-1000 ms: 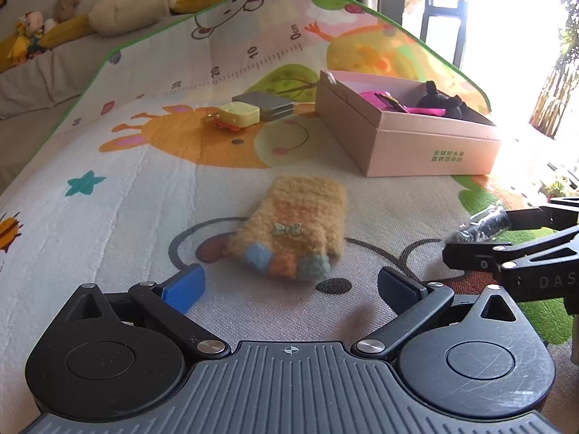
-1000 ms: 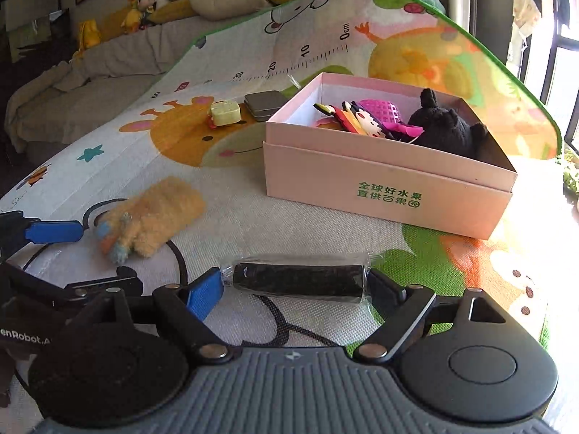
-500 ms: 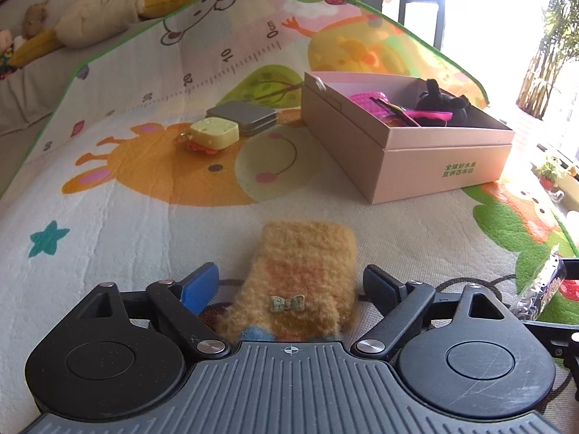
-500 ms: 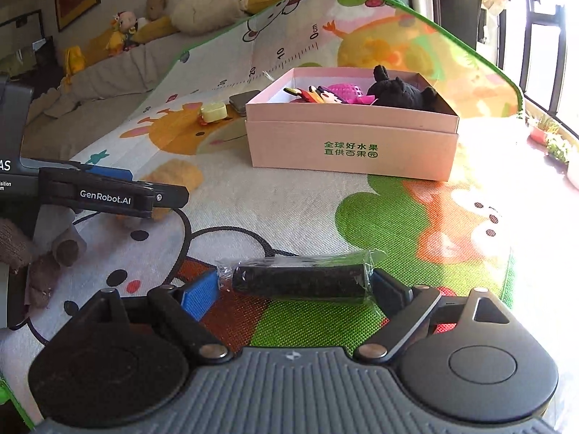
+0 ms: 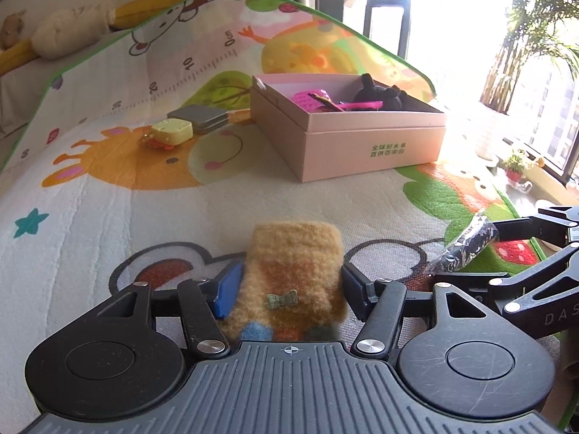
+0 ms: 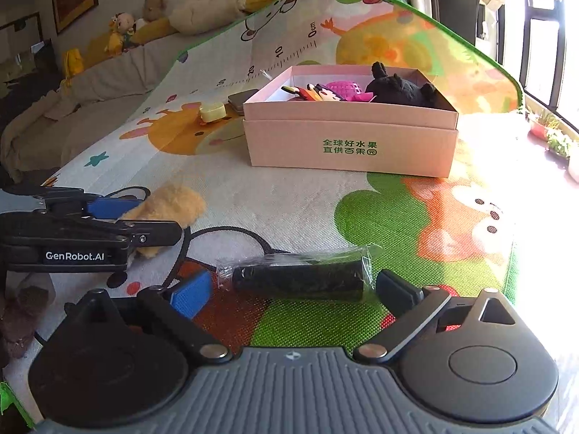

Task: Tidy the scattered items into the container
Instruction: 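Grasp the orange fuzzy glove with the left tool while the right tool holds the cylinder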

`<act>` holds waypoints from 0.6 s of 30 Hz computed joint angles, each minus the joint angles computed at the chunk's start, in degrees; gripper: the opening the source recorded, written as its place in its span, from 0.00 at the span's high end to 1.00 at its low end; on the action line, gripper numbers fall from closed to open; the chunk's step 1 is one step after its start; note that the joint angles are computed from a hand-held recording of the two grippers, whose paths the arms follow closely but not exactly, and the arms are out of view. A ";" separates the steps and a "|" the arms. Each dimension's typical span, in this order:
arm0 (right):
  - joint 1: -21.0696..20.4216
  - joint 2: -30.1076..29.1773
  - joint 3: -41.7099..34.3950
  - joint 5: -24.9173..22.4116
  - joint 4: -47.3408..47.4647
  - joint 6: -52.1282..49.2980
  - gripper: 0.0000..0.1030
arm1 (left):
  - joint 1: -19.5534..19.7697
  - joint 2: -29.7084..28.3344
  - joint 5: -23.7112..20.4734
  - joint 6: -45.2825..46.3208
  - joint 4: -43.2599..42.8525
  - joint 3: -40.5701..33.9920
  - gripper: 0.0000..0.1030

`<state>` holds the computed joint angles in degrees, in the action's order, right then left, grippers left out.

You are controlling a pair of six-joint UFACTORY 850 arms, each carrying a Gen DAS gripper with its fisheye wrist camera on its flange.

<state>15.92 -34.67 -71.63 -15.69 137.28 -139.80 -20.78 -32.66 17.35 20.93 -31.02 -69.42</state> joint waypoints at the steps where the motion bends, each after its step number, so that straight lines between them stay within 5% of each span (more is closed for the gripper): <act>1: 0.05 -0.01 -0.04 0.15 0.13 -0.21 0.05 | -0.16 -0.05 0.53 0.38 -0.02 0.15 0.34; 4: 0.30 -0.03 -0.12 0.76 1.36 -1.79 0.04 | -0.20 -0.19 -0.15 0.94 -0.35 -0.22 0.21; 9: 0.43 -0.05 -0.10 0.97 3.23 -3.56 0.04 | -0.15 -0.23 -0.27 1.06 -0.89 -0.25 0.17; 18: 0.53 0.33 0.69 0.01 6.41 -7.29 0.15 | -1.13 0.02 0.57 8.76 -8.05 -0.09 0.33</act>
